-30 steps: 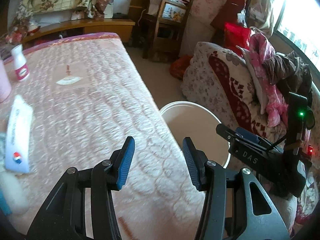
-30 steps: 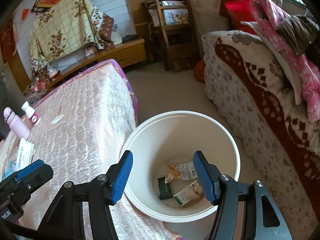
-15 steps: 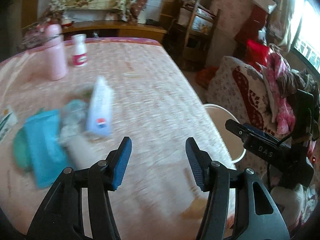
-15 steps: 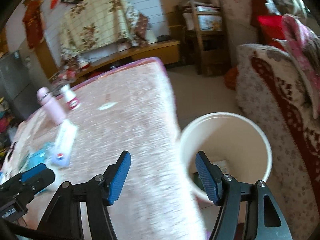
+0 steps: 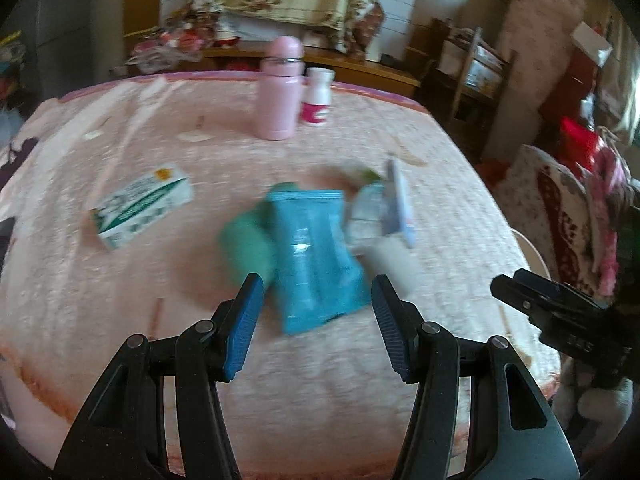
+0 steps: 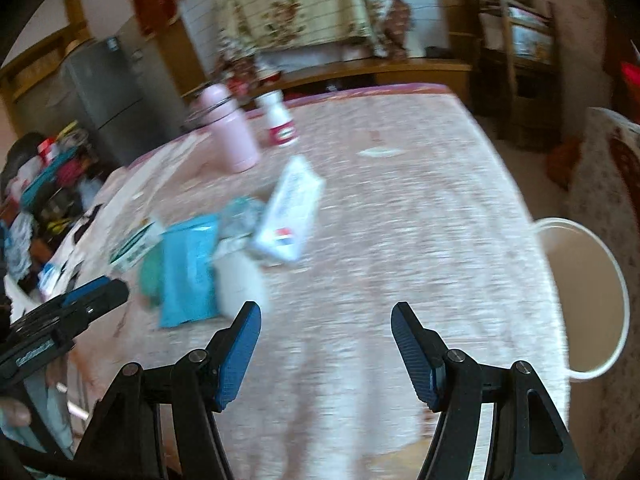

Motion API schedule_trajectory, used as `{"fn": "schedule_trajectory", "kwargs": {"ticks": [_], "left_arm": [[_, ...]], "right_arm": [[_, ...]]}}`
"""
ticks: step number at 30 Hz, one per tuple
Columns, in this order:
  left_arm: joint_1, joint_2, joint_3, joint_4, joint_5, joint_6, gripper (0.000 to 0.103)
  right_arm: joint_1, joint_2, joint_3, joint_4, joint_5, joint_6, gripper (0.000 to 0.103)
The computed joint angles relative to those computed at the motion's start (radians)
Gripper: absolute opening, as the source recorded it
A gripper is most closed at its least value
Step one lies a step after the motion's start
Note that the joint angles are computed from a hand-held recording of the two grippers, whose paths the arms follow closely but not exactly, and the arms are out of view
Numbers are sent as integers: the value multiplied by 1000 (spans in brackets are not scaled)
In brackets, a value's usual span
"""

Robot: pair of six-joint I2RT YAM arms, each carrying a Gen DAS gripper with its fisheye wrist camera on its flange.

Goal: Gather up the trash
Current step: 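Move both open tools back toward the remaining trash on the bed, then grasp the green plush with the left tool while the right tool grasps the white sponge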

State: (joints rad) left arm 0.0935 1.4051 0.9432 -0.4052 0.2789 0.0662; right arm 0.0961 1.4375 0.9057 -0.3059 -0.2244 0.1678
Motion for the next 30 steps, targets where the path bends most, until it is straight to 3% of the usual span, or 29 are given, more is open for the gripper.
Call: {"fn": "schedule_trajectory", "kwargs": {"ticks": [6,10,24,30], "left_arm": [[98,48,13,-1,14,47,55],[122,109,41,10,23,51,55],[93,306,179,31,55,33,55],[77,392,252,21,49,40,55]], "right_arm": [[118,67,58,21,-49,38,65],[181,126,118,28,-7,27,65],[145,326,241,-1,-19,-9,65],[148,379,271,3,-39,-8,52]]}}
